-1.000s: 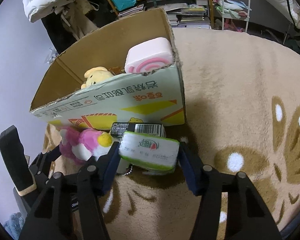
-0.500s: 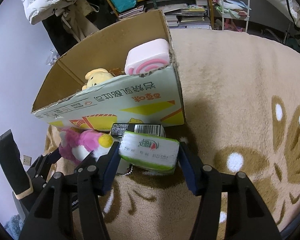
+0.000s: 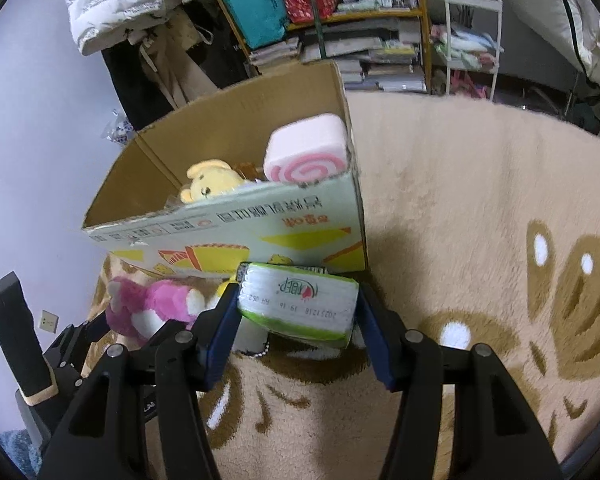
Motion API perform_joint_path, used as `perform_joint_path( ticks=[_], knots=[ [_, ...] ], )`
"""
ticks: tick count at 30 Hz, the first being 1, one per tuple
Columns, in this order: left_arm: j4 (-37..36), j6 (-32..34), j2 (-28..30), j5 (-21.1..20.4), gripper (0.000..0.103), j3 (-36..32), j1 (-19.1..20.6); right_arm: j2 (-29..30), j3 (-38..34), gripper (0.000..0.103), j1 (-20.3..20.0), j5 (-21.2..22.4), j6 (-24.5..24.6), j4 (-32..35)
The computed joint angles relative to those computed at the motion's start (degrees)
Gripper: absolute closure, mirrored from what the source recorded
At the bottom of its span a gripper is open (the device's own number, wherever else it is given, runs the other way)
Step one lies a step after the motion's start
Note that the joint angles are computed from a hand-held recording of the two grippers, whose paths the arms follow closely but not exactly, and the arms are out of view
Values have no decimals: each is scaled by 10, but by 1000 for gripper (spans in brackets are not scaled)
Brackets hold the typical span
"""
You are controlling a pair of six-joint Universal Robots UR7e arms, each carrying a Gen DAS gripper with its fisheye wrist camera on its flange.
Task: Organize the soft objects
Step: 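Lift the pink plush with left tool while right tool lifts the tissue pack over the box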
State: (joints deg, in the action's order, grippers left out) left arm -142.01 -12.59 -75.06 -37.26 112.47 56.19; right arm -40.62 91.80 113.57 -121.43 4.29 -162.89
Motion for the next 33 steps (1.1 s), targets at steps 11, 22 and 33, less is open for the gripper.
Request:
perform_joint_path(
  ticks=[11, 22, 33],
  knots=[
    [-67, 21, -46, 62, 16, 47, -52, -20, 30, 43, 27, 14, -78, -121],
    [-387, 245, -31, 148, 16, 72, -127, -44, 42, 43, 46, 64, -138, -188],
    [-485, 375, 7, 131, 16, 20, -127, -33, 5, 43, 45, 69, -167, -191]
  ],
)
